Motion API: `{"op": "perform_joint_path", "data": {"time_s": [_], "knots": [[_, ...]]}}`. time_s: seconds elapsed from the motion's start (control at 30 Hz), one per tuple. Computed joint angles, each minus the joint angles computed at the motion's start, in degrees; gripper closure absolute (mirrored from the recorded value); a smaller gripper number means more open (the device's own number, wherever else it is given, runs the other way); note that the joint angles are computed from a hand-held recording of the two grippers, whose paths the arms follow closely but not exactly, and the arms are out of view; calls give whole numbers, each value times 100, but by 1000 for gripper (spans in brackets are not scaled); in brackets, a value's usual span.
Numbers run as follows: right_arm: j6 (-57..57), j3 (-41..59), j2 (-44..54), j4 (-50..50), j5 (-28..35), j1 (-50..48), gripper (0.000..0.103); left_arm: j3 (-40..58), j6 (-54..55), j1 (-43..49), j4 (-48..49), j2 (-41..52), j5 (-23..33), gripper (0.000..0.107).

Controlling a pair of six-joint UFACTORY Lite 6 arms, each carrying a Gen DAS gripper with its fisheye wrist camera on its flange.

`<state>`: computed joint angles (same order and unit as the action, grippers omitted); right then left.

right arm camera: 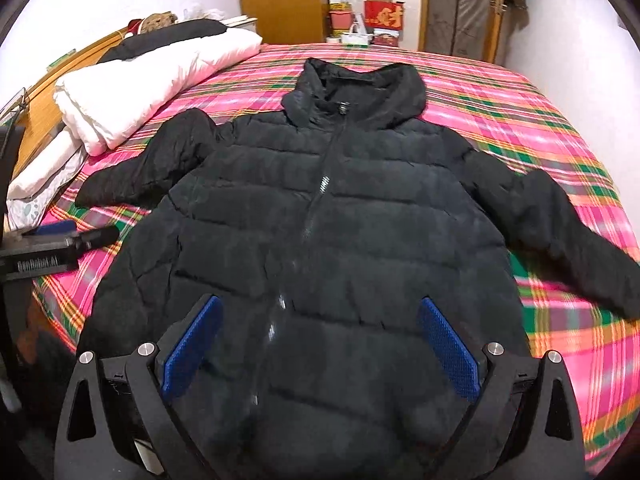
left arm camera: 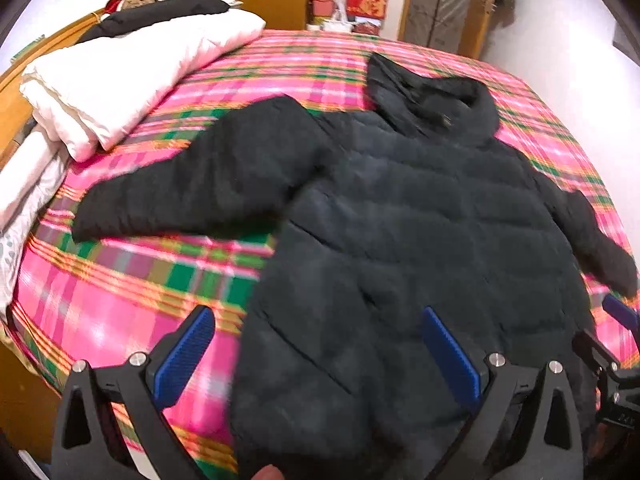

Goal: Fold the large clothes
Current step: 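Move the left tool to the jacket sleeve cuff and grasp it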

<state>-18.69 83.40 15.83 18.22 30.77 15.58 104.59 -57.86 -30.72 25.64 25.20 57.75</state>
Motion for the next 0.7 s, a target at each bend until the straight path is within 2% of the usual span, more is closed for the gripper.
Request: {"op": "perform_joint_path", "data": {"time_s": [0.27, 0.5, 0.6, 0.7], "knots": [[242, 2216, 1802, -318, 410, 362, 4, 191, 1057, 1628, -235, 309, -502, 4], [484, 4082, 3116, -583, 907, 629, 4, -622, 1226, 2857, -376, 371, -1353, 4], [596, 4747, 3582, -681, 1103, 715, 4, -1039, 1189, 3287, -490, 419, -1782, 7], [660, 5277, 3963, -783, 1286, 772, 4, -1320, 1283, 3751, -933, 589, -2268, 16]]}}
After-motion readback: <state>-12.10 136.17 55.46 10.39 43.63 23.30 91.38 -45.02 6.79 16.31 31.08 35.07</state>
